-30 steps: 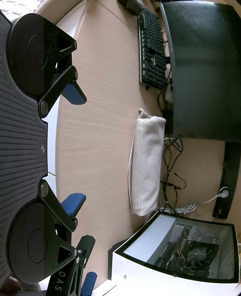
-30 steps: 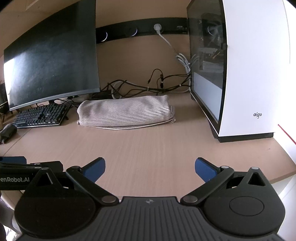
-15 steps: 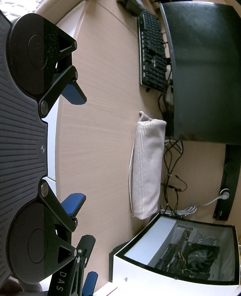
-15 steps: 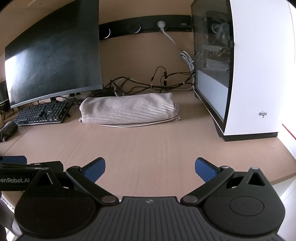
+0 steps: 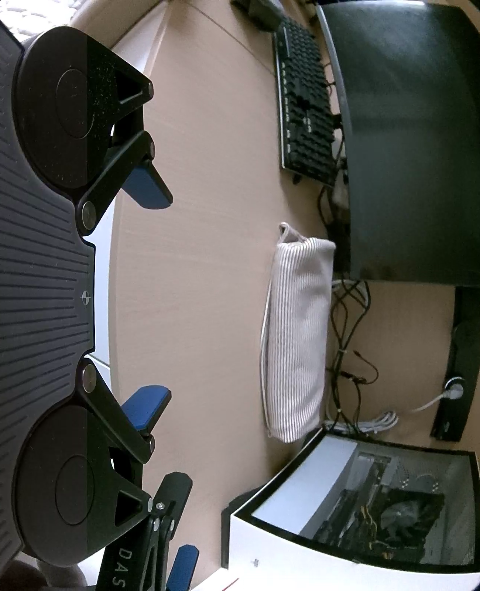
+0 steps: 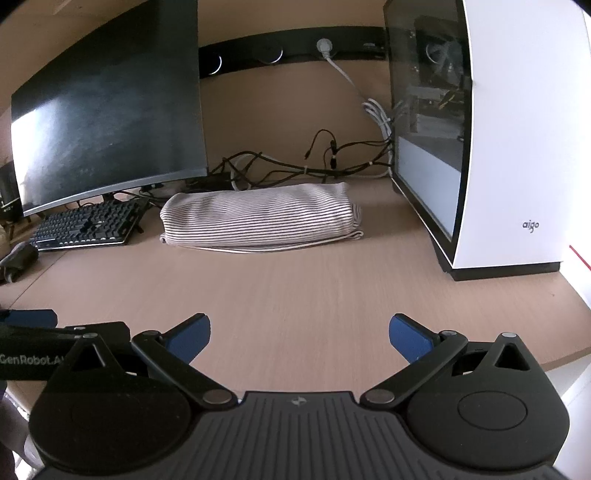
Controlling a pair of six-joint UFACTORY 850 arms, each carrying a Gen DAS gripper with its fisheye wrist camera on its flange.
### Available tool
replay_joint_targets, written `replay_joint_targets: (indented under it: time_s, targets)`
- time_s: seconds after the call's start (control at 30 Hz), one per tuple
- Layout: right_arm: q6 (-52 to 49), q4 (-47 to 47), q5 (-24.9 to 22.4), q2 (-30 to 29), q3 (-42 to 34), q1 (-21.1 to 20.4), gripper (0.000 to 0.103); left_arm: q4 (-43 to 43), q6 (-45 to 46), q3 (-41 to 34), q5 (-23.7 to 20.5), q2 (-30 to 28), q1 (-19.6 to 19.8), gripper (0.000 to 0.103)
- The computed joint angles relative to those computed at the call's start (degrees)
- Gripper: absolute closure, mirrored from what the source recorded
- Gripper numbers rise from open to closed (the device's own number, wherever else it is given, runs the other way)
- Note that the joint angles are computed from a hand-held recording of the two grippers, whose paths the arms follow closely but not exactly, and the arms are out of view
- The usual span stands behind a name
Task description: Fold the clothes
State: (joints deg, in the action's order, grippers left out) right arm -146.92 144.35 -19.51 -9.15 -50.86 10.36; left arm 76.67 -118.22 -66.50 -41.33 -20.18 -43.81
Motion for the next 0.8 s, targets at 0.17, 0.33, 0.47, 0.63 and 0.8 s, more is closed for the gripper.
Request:
replay_joint_targets:
  time_s: [0.17,0.33,0.47,0.63,0.8]
  targets:
    - [0.97,-0.63,0.43,-0.5,-0.48,-0.2,0.0,0.53,0.01,-0.07,0.57,-0.07,0.17,0.0]
    - [1.81,-1.54,0.64,-0.88,-0.86,-0.21,0.0,0.0,0.44,-0.23,0.9,-0.2,0.44,0.0]
    - [2.78,-2.6,0.82,-1.3,-1.29,-0.19,0.0,-0.53,1.01,-0.34,1.04,-0.3,0.65,0.0]
    - [3.95,-3.92,1.01,-1.86,-1.79,0.0,0.0,-2.19,2.53,-0.69,1.03,-0.66,1.08,0.0]
    - [4.98,-4.81,1.69,-2.82,-2.79,0.41,0.0,-1.27,2.17,-0.54,2.25,-0.74,2.1,0.0]
